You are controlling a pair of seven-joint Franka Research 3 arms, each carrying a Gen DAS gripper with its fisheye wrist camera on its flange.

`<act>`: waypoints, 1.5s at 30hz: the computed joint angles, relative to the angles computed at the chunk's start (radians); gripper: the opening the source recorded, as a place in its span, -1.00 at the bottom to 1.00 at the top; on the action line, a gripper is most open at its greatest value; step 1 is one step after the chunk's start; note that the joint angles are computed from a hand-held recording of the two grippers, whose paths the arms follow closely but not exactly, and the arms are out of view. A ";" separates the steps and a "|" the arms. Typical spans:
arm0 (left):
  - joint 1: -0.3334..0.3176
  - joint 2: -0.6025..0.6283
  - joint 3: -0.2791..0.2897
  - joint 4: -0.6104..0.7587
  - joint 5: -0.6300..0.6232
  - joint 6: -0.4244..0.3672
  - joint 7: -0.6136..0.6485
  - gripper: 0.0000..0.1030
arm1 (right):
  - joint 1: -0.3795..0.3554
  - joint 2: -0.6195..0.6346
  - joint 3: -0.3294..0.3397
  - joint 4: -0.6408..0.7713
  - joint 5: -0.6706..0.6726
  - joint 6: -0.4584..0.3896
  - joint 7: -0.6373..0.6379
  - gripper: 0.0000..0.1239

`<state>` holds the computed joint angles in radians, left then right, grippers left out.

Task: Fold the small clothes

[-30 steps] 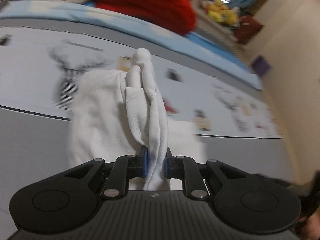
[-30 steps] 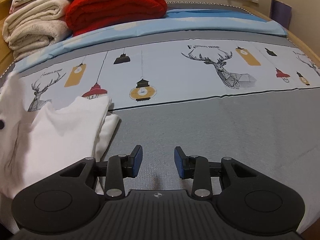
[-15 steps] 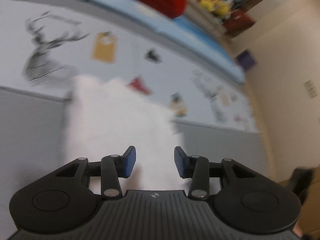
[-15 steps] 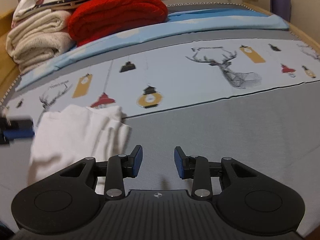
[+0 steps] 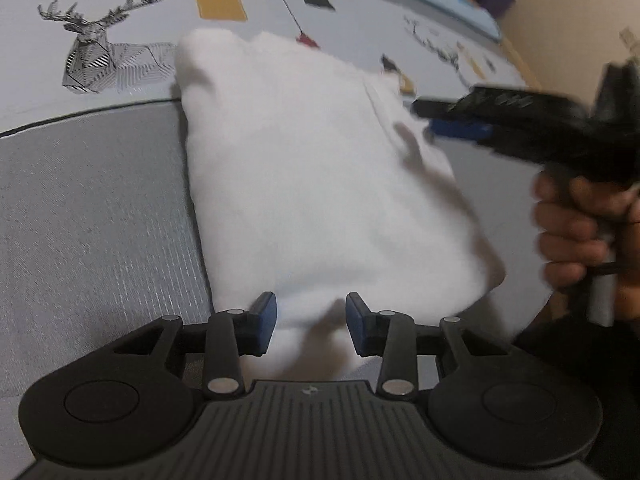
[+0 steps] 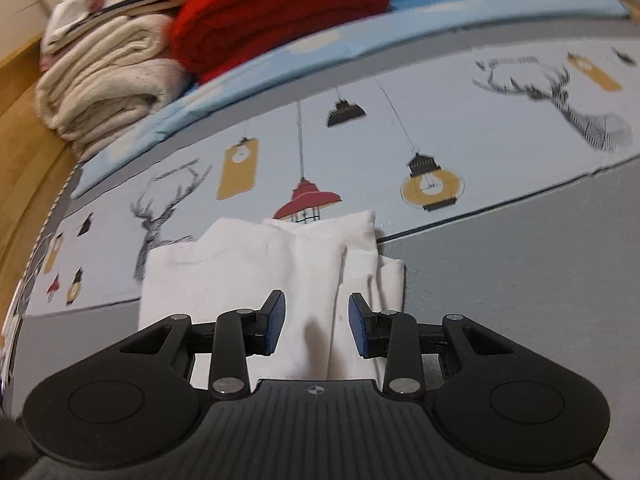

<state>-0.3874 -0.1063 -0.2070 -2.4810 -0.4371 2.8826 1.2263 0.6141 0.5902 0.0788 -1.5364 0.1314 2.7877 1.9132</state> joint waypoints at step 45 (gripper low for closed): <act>-0.041 0.006 0.100 -0.055 0.121 0.190 -0.406 0.15 | -0.273 -0.260 0.247 -0.268 0.569 -0.139 -0.703 -0.96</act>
<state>-0.4281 -0.1007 -0.1072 -2.5360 -0.3165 3.0723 0.8198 0.3408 0.3301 0.3254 -1.8047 0.7000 2.6491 1.2106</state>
